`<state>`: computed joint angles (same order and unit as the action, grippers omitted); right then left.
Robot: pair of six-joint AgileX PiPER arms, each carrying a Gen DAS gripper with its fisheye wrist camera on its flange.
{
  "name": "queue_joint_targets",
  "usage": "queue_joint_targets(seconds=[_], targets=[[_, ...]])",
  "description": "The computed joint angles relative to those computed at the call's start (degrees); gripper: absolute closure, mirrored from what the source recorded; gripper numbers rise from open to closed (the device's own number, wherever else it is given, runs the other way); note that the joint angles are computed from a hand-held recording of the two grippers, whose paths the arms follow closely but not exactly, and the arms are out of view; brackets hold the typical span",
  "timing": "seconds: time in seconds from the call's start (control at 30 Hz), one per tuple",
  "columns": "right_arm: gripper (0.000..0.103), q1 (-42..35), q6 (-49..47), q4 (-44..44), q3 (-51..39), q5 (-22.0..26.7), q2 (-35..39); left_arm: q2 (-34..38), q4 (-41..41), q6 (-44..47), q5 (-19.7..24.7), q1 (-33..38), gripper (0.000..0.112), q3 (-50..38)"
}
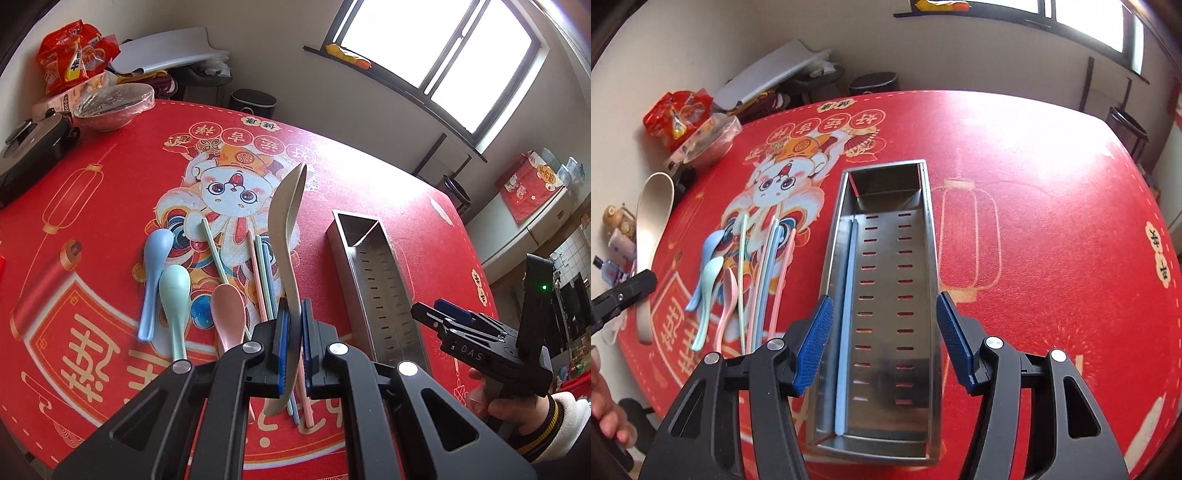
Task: Organize utensils
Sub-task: 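Carry the blue chopstick into the steel tray and open the right gripper, then lower the beige spoon into the steel tray and open the left gripper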
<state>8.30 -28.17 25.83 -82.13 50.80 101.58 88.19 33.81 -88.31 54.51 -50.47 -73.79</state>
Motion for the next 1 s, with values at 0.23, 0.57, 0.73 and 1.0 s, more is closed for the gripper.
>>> queue_joint_targets(seconds=[0.23,0.57,0.73,1.0], targets=[[0.018,-4.4,-2.8,3.7,2.0,0.7,-0.6,3.6,-2.7,2.8,-2.3,0.7,0.106,-3.1],[0.017,-10.5,-7.6,4.5,2.6,1.3,0.0,13.4,-8.3,7.3,-5.2,0.9,0.106,-12.5],[0.017,-13.7,-10.9,4.6,1.0,2.8,1.7,19.9,-12.6,9.0,-7.3,1.0,0.106,-18.1],[0.017,-18.9,-15.3,4.9,-2.7,5.4,5.3,29.7,-18.7,10.5,-6.8,1.0,0.106,-28.1]])
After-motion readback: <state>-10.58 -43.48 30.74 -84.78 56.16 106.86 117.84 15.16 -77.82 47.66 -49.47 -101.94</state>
